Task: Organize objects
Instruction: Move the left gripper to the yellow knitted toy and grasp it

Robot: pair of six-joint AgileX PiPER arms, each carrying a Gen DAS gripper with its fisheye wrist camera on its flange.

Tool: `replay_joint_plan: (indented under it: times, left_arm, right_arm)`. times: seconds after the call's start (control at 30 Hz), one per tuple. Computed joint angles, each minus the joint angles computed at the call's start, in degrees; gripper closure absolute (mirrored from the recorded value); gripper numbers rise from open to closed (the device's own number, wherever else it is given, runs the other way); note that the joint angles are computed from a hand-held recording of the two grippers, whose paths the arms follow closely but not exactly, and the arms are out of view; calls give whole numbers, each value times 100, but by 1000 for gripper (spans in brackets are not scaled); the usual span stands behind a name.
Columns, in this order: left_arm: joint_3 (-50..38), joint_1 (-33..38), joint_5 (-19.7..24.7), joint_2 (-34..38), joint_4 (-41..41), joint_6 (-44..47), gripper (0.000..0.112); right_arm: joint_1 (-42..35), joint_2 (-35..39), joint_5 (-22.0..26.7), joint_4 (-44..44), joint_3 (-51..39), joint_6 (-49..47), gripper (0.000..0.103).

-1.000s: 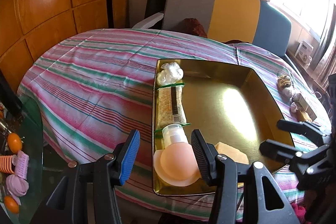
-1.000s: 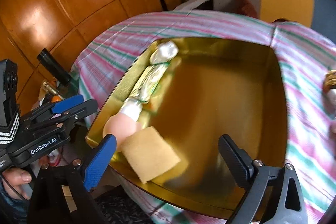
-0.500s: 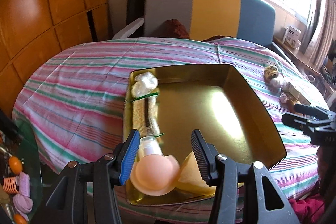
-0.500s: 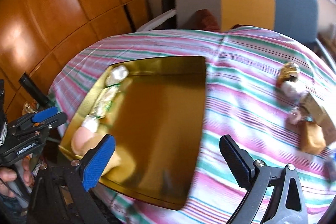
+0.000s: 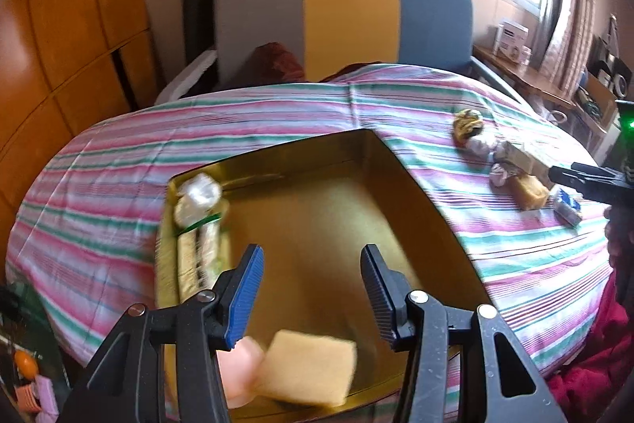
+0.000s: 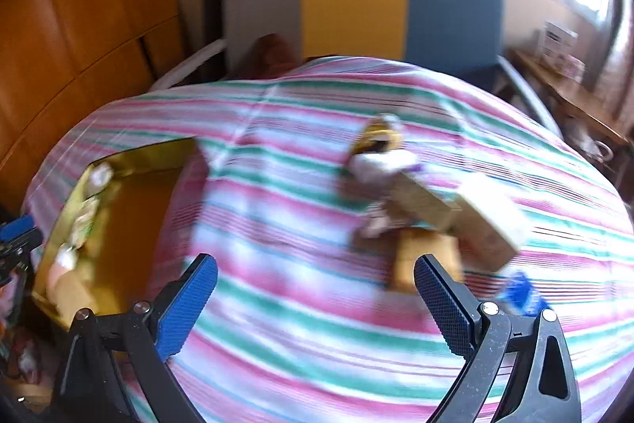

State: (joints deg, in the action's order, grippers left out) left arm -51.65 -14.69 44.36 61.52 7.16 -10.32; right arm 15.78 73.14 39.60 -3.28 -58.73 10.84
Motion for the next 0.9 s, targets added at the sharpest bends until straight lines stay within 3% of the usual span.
replay_joint_plan:
  times: [0.23, 0.33, 0.6, 0.7, 0.9]
  left_arm:
    - [-1007, -454, 65, 943, -744, 277, 61]
    - [-1586, -639, 114, 1533, -1135, 367, 61]
    - [-3618, -1159, 608, 3505, -1710, 339, 60]
    - [-4506, -1214, 836, 4291, -2050, 423, 53]
    - [-6874, -1317, 1576, 6110, -2188, 199, 48]
  right_arm:
    - [-1739, 48, -439, 1113, 357, -885, 1]
    - [-2347, 194, -313, 1840, 322, -1185, 1]
    - [-2800, 163, -113, 2289, 239, -1323, 0]
    - [-2913, 138, -53, 2530, 243, -1439, 0]
    - [-2991, 100, 6, 2694, 240, -1584, 0]
